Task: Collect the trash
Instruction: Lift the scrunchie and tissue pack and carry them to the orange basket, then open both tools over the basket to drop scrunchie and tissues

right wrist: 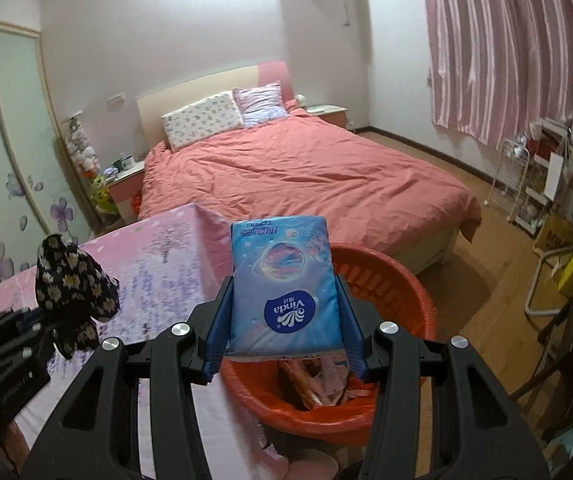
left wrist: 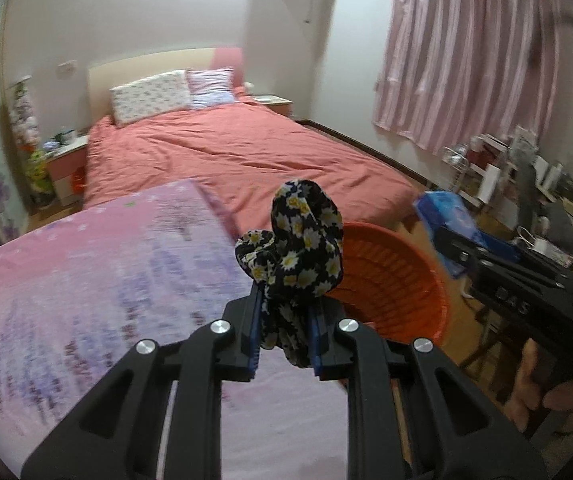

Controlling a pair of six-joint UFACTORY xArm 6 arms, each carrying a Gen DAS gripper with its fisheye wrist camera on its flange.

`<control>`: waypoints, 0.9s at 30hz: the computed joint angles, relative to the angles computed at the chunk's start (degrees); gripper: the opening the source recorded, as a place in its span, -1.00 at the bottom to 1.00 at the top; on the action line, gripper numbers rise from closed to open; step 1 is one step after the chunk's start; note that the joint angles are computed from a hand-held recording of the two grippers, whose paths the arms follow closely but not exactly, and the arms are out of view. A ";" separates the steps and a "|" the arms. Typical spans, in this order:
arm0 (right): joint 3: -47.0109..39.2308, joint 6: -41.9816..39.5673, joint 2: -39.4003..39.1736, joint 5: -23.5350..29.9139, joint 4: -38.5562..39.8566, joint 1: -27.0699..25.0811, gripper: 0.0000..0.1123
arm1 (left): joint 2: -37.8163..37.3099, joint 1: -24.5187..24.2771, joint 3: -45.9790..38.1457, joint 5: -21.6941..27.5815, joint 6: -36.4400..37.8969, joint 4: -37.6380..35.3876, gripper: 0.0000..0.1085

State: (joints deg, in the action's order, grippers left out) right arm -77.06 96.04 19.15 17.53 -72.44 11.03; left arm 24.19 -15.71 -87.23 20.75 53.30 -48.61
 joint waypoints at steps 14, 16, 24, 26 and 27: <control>-2.62 -4.66 6.08 -9.26 9.02 -7.16 0.02 | 17.38 -5.50 -18.08 4.78 -10.51 11.54 -0.09; -3.01 -4.83 7.02 -9.97 9.48 -7.55 0.15 | 19.29 -5.37 -19.69 4.59 -12.83 13.94 0.06; 1.21 4.46 2.56 -3.30 -1.43 -5.82 0.66 | 19.09 -3.02 -17.79 2.74 -16.44 16.53 0.63; 2.43 6.27 0.48 2.44 -3.77 -4.24 0.80 | 16.13 -2.40 -13.41 0.17 -16.08 16.23 0.77; 3.39 7.29 -0.91 6.11 -5.37 -3.11 0.80 | 14.58 -2.14 -11.22 -1.05 -15.35 15.56 0.81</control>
